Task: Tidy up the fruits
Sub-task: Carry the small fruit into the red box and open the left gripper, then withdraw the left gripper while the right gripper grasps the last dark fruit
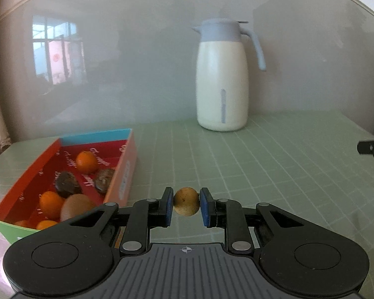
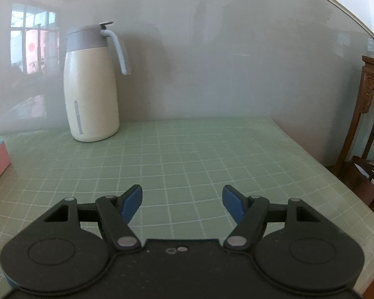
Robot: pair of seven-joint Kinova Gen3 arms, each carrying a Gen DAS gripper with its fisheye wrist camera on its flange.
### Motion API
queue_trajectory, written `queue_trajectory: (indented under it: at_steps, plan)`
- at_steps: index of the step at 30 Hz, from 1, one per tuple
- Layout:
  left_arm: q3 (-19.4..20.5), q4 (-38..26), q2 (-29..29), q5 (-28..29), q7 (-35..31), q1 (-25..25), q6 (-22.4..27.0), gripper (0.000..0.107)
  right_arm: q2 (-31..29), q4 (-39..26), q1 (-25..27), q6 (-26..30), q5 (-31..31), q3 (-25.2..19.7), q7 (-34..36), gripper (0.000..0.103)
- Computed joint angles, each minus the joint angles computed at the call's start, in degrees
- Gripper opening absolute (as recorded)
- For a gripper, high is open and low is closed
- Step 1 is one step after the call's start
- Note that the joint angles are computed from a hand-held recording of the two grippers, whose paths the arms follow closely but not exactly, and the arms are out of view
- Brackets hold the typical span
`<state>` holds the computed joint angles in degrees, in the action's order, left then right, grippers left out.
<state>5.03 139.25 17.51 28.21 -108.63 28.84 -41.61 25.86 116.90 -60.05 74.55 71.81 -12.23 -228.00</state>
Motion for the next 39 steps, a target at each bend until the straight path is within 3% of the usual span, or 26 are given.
queue_trajectory:
  at_steps: [15, 21, 28, 30, 32, 35, 39]
  plan:
    - [-1.57, 3.99, -2.35, -4.39, 5.11, -7.46, -6.78, 0.023, 2.57, -5.59, -0.56, -2.21, 2.02, 1.25, 5.61, 0.071]
    - [-3.32, 3.87, -2.18, -4.78, 5.4, -11.92, -5.52, 0.023, 3.83, -8.18, -0.92, -3.43, 2.51, 2.2, 8.81, 0.071]
    - [-5.19, 1.86, -1.33, -5.77, 4.22, -16.55, 0.11, 0.024, 4.64, -9.77, -1.54, -4.28, 2.43, 3.11, 10.7, 0.071]
    - [-5.3, 1.42, -1.02, -6.75, 4.76, -17.61, 1.16, 0.032, 4.68, -9.89, -1.75, -4.37, 2.44, 3.31, 10.9, 0.071]
    - [-5.26, 1.52, -0.68, -6.81, 5.57, -17.73, 0.39, 0.072, 4.74, -9.96, -1.94, -4.42, 2.41, 3.42, 10.87, 0.071]
    - [-5.51, 2.66, -0.09, -5.24, 5.04, -16.44, -3.35, 0.078, 4.21, -9.35, -2.3, -4.88, 2.7, 3.33, 9.77, 0.071]
    - [-5.3, 2.83, -0.25, -5.37, 4.79, -16.41, -3.48, 0.079, 4.04, -8.25, -3.25, -5.52, 5.31, 2.59, 8.98, 0.07]
